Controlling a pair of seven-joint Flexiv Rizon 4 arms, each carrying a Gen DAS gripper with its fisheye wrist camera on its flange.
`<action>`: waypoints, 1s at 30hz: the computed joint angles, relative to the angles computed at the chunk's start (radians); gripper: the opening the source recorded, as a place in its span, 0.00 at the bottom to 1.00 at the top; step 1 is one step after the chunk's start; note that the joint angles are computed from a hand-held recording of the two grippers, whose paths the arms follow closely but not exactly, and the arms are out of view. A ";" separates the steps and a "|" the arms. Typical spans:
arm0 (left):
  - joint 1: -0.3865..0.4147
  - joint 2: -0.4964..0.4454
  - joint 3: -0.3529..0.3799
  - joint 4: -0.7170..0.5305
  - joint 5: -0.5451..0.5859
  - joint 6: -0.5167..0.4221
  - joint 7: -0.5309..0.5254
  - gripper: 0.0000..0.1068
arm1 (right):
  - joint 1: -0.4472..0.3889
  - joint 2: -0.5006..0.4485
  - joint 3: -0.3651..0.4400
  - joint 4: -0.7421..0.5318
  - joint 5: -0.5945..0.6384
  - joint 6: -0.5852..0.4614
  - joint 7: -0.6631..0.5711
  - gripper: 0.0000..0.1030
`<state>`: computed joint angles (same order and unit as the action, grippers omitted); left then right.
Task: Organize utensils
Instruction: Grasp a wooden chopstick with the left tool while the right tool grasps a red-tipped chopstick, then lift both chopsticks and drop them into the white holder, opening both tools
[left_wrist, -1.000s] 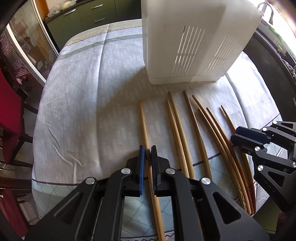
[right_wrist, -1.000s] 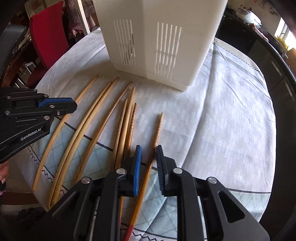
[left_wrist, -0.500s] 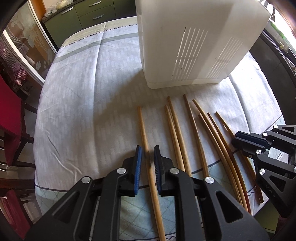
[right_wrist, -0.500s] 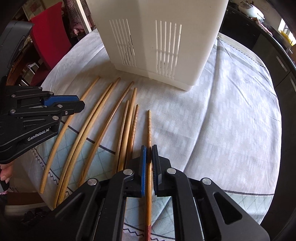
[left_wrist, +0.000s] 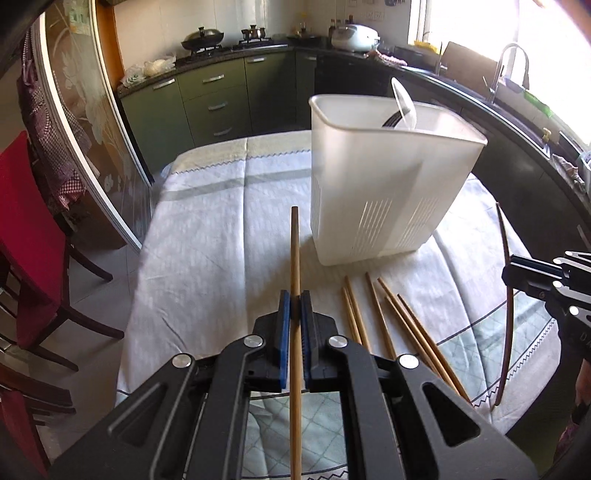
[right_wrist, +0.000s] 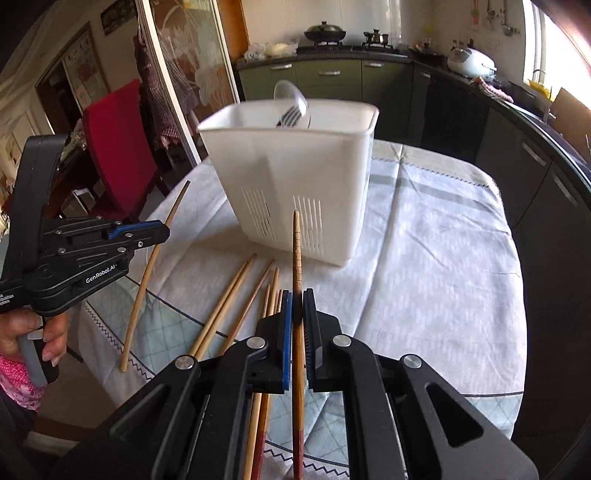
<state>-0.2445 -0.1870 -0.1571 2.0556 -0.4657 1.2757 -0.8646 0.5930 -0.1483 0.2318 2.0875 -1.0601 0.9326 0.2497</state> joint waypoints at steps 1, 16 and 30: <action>0.010 0.013 -0.013 0.012 -0.041 0.006 0.029 0.05 | 0.005 0.018 -0.001 0.010 -0.033 -0.010 0.036 0.07; -0.084 0.153 0.016 0.125 -0.463 0.057 0.372 0.05 | -0.007 0.131 0.074 0.070 -0.121 -0.100 0.159 0.07; -0.116 0.176 0.044 0.127 -0.509 0.046 0.417 0.05 | -0.006 0.133 0.077 0.058 -0.143 -0.114 0.161 0.07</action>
<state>-0.3604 -0.0115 -0.1133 2.1829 -0.9744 1.3212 -0.4474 0.5872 -0.0149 0.3087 2.1451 -1.2032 0.8186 0.4106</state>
